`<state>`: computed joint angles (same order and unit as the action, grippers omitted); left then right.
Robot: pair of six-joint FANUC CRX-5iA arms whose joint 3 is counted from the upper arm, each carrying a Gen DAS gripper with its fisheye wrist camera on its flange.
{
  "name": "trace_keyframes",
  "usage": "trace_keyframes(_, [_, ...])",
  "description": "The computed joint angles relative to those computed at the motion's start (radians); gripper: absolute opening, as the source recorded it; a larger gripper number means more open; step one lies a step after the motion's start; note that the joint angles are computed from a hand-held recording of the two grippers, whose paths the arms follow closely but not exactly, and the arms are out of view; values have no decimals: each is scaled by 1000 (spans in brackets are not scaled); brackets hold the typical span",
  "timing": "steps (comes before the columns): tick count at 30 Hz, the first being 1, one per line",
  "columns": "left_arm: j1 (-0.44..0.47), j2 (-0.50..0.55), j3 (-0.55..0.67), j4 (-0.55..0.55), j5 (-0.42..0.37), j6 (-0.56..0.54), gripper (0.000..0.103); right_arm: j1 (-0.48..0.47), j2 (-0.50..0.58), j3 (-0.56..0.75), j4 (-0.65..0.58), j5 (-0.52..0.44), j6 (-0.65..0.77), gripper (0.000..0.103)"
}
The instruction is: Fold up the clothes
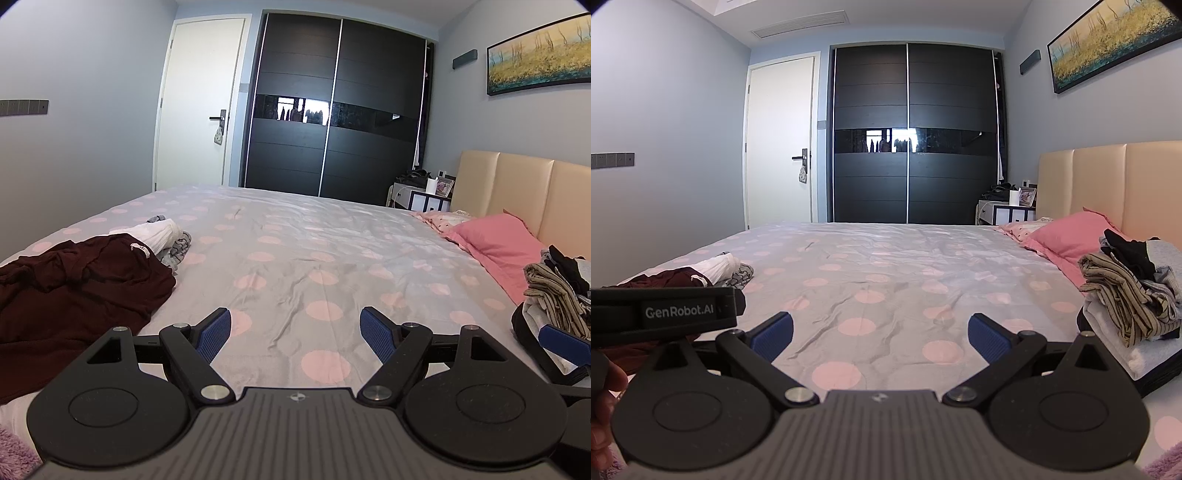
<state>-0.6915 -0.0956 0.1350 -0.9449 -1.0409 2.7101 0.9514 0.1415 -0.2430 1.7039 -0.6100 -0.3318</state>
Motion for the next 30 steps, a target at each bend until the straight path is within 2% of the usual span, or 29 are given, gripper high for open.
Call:
trace_keyframes(8, [6,-1,-2,9,-1,4,77,0,-2,-3,-4,-3,1,102])
trace_keyframes(17, [20,-9,-7,13,-13,66,77,4,-3,-2,-24,-13,15,102])
trace_keyframes(25, [37,-5,-4,37,-28,34,77,9,-6,-1,-39,-23,29,102])
trace_keyframes(27, [44,-2,-3,45,-36,6,77,12,-5,10,-74,-20,58,102])
trace_keyframes(30, [60,1,4,67,-56,-38,77,14,-9,42,-193,6,154,102])
